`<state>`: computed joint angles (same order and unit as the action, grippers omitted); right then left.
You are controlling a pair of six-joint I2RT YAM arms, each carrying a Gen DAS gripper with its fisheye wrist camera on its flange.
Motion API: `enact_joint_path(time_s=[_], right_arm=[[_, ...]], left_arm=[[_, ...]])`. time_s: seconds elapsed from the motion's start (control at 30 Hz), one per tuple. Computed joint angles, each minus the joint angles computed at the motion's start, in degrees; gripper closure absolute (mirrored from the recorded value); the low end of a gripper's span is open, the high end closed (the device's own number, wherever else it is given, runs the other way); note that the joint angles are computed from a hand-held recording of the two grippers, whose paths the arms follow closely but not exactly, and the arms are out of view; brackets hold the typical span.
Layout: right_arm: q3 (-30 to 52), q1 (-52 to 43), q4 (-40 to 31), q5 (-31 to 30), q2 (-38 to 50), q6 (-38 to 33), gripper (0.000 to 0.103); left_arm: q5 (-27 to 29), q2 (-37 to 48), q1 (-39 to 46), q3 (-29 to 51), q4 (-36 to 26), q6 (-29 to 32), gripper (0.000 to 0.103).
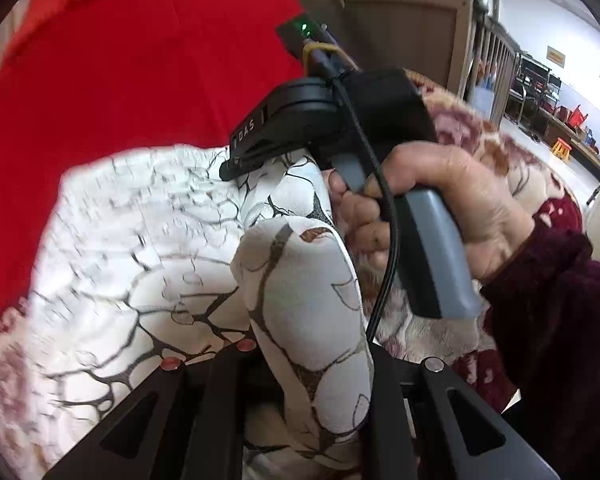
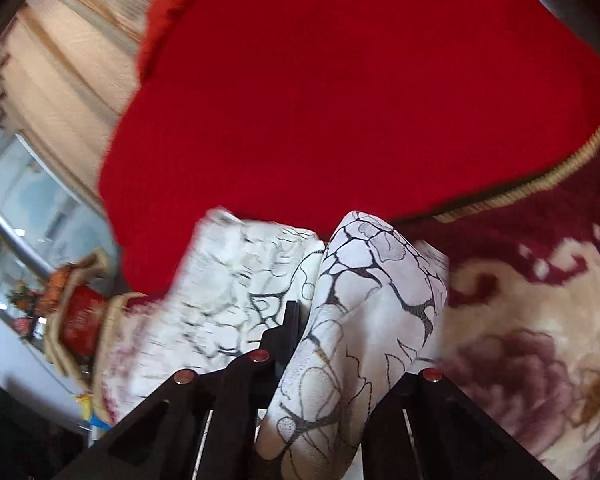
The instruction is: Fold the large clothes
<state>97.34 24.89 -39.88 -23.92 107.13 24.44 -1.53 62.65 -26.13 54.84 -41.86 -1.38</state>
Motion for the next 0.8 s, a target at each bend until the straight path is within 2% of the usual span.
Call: enact_joint_path(time_s=[0.07, 0.1, 0.2, 0.3, 0.37, 0.47, 0.5, 0.57, 0.6, 0.63, 0.7, 0.8], right_arm=[[-1.55, -1.62, -0.58, -1.32, 2.32, -1.09, 0.095], [-1.80, -1.95, -1.06, -1.71, 3.35, -1.12, 0.095], [-4.24, -2.64, 0.88, -4.91, 4.82, -0.51, 0.095], [-4.34, -2.40, 1.84, -5.30, 4.76, 2.49, 0.091], [-5.11, -2.87, 2.23, -5.58, 4.13, 3.33, 0.091], [-7.16, -5.25, 1.78, -7.69, 2.53, 4.82, 0.086], [-7.11, -5.97, 1.11, -8.33, 2.17, 5.67, 0.079], [-7.85, -7.16, -0.04, -8.74, -0.04, 7.08, 0.058], [-8.74, -7.50, 0.40, -8.36, -1.71, 8.13, 0.037], [-10.07, -7.94, 1.24, -7.70, -3.78, 9.02, 0.032], [-11.90, -7.97, 2.06, -4.87, -8.60, 8.79, 0.032], [-12.75, -5.81, -0.13, -0.83, -15.62, 5.10, 0.034]], left_arm=[[1.01, 0.34, 0.90, -1.18, 1.46, 1.57, 0.087], [1.73, -0.07, 1.00, -0.74, 0.76, 1.41, 0.081], [7.06, -1.81, 4.38, 1.38, -3.91, 2.20, 0.068], [11.08, -7.07, 7.00, 4.30, -11.77, 5.13, 0.054], [17.19, -12.66, 12.54, 6.40, -16.01, 9.13, 0.050], [27.48, -16.06, 27.51, 10.42, -20.03, 17.19, 0.033], [30.15, -16.74, 33.46, 11.14, -20.15, 20.26, 0.031], [31.91, -15.48, 42.28, 11.65, -18.39, 23.91, 0.031], [32.10, -14.24, 45.00, 11.47, -17.36, 24.59, 0.031], [32.48, -13.09, 46.97, 10.96, -16.07, 25.09, 0.031], [32.74, -10.92, 51.41, 8.30, -12.64, 26.46, 0.031], [30.32, -8.34, 52.41, 3.88, -9.12, 27.64, 0.032]])
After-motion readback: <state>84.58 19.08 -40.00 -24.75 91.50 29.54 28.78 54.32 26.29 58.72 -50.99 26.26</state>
